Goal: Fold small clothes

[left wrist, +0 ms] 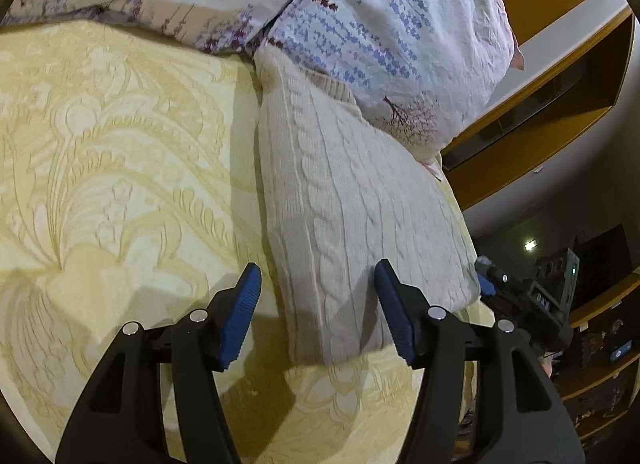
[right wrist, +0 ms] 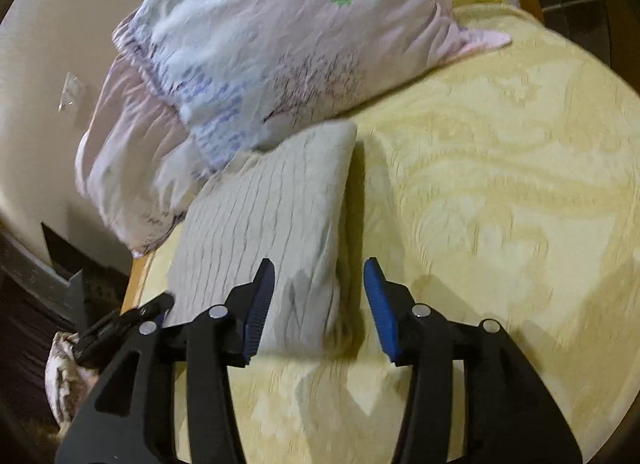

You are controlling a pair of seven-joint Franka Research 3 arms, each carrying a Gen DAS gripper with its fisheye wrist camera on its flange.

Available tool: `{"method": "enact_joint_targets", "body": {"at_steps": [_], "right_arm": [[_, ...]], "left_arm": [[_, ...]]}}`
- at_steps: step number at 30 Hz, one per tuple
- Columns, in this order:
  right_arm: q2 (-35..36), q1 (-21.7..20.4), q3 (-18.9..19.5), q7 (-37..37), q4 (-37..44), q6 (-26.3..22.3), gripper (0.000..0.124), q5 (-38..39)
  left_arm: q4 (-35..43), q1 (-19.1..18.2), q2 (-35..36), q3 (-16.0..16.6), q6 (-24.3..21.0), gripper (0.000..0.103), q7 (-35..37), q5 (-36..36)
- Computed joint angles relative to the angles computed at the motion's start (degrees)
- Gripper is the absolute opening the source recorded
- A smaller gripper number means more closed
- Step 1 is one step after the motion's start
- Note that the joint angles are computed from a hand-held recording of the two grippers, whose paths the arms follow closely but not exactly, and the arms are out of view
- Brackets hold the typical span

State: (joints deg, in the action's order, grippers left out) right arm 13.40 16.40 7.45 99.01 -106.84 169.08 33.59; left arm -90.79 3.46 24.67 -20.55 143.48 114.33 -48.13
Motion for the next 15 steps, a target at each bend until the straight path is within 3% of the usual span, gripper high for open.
{"method": "enact_joint_targets", "body": {"at_steps": [1,2,3,5,7,12,15], "right_arm": [[-0.3,-0.6,1.1,-1.8,-0.7,-0.2,0.046,1.6],[-0.4,-0.3,1.1,-2.0,-1.2,-0.3,0.024,1.5],[-0.4,1.5,-0.8,1.0,-1.8,-0.3,0.013,-2.1],[-1.0,3.7,-2.9,5.7,-3.8,2.9,0.011,-6.5],[-1.3,6.5,-6.6,13.3,-4.8,2.9,0.011,-12.8],[-0.9,2.3,-2.3,10.2,-3.5,0.0,0.015,-10.0],[-1.5,0.4,-0.4,6.3,-2.4,-0.8,0.044,-5.7]], "left_arm": [[-0.5,0.1,-0.2,-0.2,-0.1,0.060,0.3,-0.3],[-0.8,0.1,-0.4,-0.2,-0.2,0.060,0.5,-0.4],[-1.2,-0.2,-0.6,-0.1,0.0,0.060,0.5,0.0],[-1.8,-0.6,-0.9,0.1,0.6,0.060,0.5,0.5],[-2.3,-0.8,-1.4,0.1,1.1,0.060,0.9,1.0],[-0.3,-0.3,-0.8,0.5,-0.3,0.074,-0.1,0.9],[3.6,0.7,1.5,0.3,-2.5,0.077,-1.1,-0.1]]}}
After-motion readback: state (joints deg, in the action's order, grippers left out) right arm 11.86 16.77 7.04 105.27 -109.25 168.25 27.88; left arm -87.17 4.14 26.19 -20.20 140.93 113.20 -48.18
